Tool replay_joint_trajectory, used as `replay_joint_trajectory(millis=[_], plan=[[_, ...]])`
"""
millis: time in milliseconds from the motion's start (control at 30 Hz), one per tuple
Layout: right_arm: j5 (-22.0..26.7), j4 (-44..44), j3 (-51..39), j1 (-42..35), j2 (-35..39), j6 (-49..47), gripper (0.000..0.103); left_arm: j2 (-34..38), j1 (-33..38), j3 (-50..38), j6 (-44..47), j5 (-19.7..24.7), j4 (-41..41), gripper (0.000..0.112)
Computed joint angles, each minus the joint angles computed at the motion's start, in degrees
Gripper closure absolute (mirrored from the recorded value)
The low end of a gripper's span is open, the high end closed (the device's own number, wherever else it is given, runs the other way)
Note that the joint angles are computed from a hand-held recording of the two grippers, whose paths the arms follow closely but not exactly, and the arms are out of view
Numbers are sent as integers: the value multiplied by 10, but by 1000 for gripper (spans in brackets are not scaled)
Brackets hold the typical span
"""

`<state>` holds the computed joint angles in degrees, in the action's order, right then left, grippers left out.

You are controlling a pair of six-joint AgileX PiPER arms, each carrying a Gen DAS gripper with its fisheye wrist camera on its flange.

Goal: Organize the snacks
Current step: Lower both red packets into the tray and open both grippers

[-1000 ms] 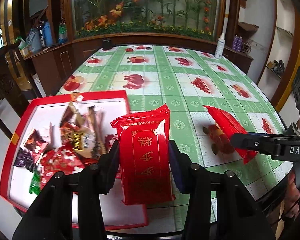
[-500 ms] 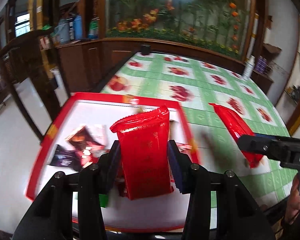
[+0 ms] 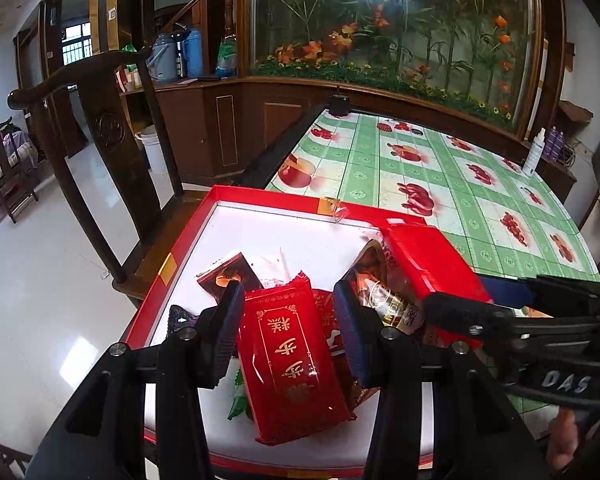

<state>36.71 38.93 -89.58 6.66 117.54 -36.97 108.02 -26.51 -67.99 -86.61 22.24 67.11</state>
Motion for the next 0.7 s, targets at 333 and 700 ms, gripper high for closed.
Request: replay_joint_trajectory(millis=[333, 700], plan=[[-35, 128, 22, 6, 22, -144, 48, -11, 12, 23, -13, 6, -4, 66], [-34, 410, 136, -119, -39, -419, 31, -27, -110, 86, -225, 166, 187, 32]])
